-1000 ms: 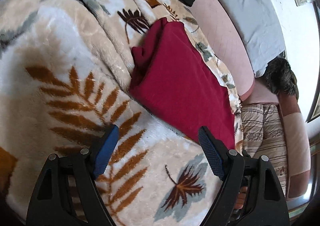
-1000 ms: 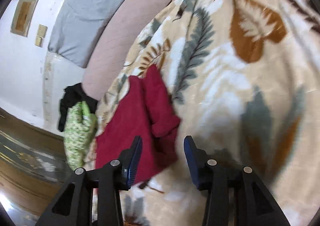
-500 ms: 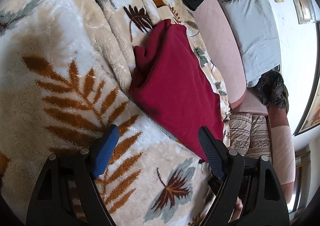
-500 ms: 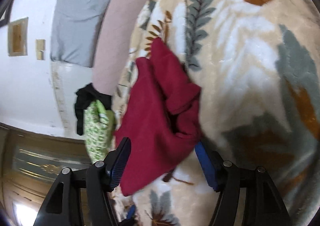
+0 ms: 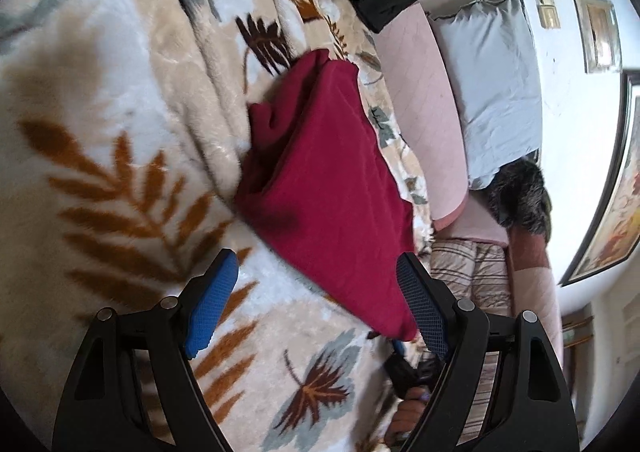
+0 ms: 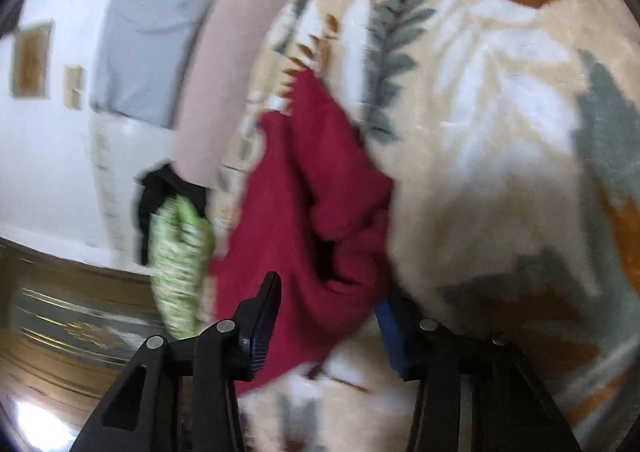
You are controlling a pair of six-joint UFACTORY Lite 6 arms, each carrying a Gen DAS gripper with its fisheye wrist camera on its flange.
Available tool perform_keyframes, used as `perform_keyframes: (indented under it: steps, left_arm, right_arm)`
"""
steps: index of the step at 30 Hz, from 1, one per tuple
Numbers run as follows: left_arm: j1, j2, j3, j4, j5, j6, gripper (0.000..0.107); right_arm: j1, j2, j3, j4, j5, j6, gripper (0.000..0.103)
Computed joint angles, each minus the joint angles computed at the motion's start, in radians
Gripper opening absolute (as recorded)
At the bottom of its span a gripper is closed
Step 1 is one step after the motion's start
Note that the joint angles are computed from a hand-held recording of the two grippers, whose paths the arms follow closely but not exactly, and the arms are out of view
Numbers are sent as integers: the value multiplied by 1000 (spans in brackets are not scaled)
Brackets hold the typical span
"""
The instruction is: Fold small clothes
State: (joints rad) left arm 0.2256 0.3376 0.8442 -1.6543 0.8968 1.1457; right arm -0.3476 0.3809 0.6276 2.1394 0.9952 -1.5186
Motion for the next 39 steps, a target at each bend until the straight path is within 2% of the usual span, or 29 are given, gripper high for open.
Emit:
perform_keyframes:
  steps: [3,9,16,18,19,20,21,22,23,24,27,31,33,36,38,39]
  left_arm:
    - [0,102,89,6,58,-56,82]
    - [17,213,198,-35,95,-97,82]
    - [-16,205,224,-66,45,-42,81]
    - [-50,194,230,-58,-21,-21,73]
    - [-68,190,238,-39,-63,-22,60]
    - [-81,190,246,-18,-108,-31,39]
    - [-90,193,254,10,-157,-52,25]
    - [-94,201,262,38,-188,-80,16]
    - [-90,208,260,36,-182,-83,14]
    - [-91,196,251,29,-185,-68,13]
    - [-111,101,191,-1,-206,13,12]
    - [-71,-79,31,12,-154,57,12]
    - [-55,-176,-52,51,-156,37,12]
    - [-38,-337,-208,111,-179,15,12]
    - [-56,-334,-244,117,-217,-14,13]
    - [-59,-312,-247,113,-222,-28,14]
  right_arm:
    - [57,6,34,-11,-129,-4,42]
    - [64,-19,18,4,-135,-6,42]
    - [57,-37,-2,40,-110,-33,43]
    - [28,-38,-14,24,-77,-48,43]
    - [32,-30,-4,7,-83,-39,43]
    - [33,-25,1,-17,-98,-30,42]
    - [42,-22,11,-39,-121,-24,37]
    - [49,-33,11,-44,-148,-31,31]
    - [63,-56,7,-30,-185,-48,18]
    - [68,-76,4,-23,-192,-65,10]
    - [77,-164,-22,-3,-223,-108,8]
    - [32,-348,-153,-28,-191,-94,7]
    - [-9,-489,-243,-103,-170,-27,7]
    - [-91,-674,-362,-319,-162,162,7]
    - [-151,-698,-430,-419,-135,243,7]
    - [-177,-657,-455,-435,-120,259,8]
